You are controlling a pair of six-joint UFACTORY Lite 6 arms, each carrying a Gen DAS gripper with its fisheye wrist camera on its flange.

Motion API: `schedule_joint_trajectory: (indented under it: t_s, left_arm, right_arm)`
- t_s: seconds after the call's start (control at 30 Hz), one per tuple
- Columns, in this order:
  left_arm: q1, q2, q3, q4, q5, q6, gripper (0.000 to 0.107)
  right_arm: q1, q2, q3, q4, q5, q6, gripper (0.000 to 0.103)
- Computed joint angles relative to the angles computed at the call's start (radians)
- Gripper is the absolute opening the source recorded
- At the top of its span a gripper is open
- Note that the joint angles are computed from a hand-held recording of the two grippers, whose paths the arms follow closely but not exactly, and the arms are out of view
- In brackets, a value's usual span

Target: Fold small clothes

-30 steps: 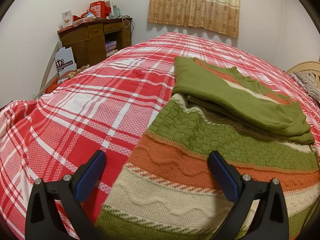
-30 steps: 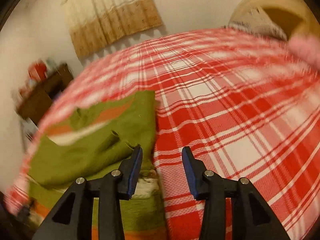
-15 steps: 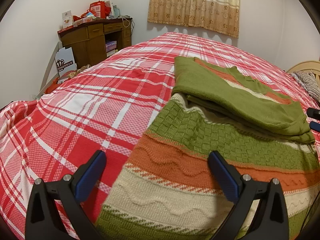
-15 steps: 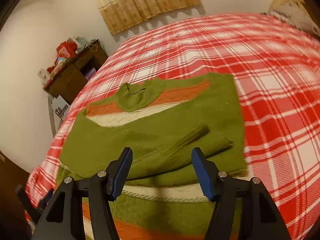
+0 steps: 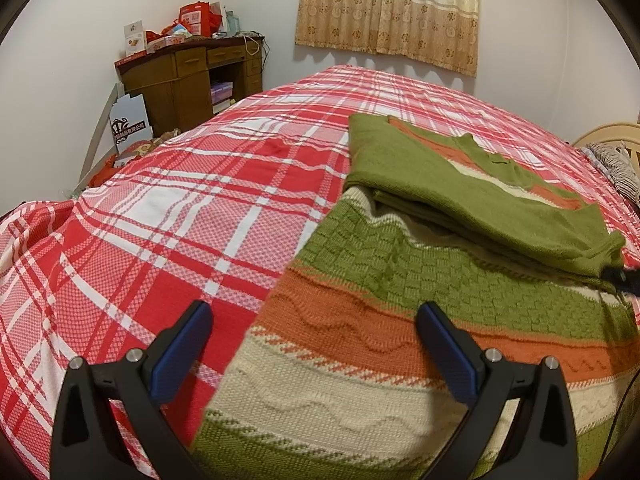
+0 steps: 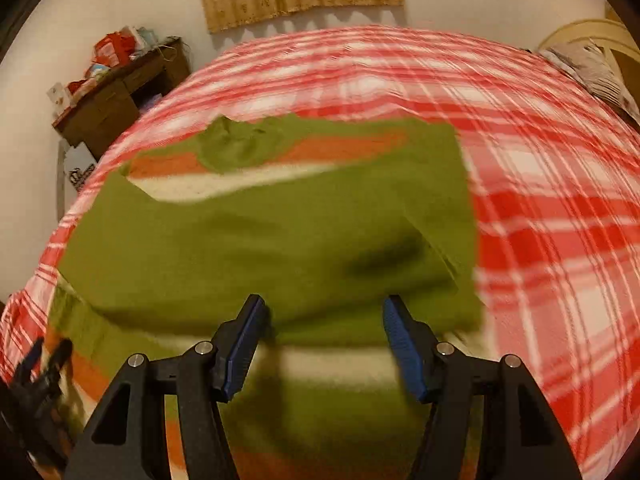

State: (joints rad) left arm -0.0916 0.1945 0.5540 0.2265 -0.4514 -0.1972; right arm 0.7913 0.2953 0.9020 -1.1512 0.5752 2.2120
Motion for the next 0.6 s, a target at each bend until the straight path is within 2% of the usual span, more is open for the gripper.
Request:
schedule_joint_trajectory:
  t_s: [0.17,0.27,0.3,0.4,0.5,0.57,0.6]
  left_arm:
    - [-0.001,0.001,0.001,-0.005,0.000,0.004,0.103]
    - [-0.002,-0.002,0.001,-0.009,0.003,0.008,0.103]
    - [-0.001,-0.002,0.001,-0.007,0.002,0.006,0.103]
    - [-0.002,-0.002,0.001,-0.009,0.002,0.008,0.103]
    - [-0.002,-0.002,0.000,-0.010,0.002,0.009,0.103]
    - [-0.002,-0.001,0.001,-0.009,0.002,0.008,0.103]
    - [-0.002,-0.001,0.001,-0.009,0.002,0.008,0.103]
  right_arm:
    - [0.098,-0.217,-0.251,0.023,0.045,0.184,0.062]
    - [0.168,-0.288,-0.228,0.061,0.218,0.132,0.062]
    - [0.165,-0.303,-0.217,0.035,0.229,0.120,0.062]
    - [0.067,-0.302,-0.163,-0.040,0.130,0.046,0.062]
    - [-0.042,-0.202,-0.086,-0.064,0.081,0.003,0.062]
    - [-0.106,-0.120,-0.049,-0.110,0.000,-0.012,0.062]
    - [-0.120,-0.085,-0.028,-0.110,-0.028,-0.028,0.056]
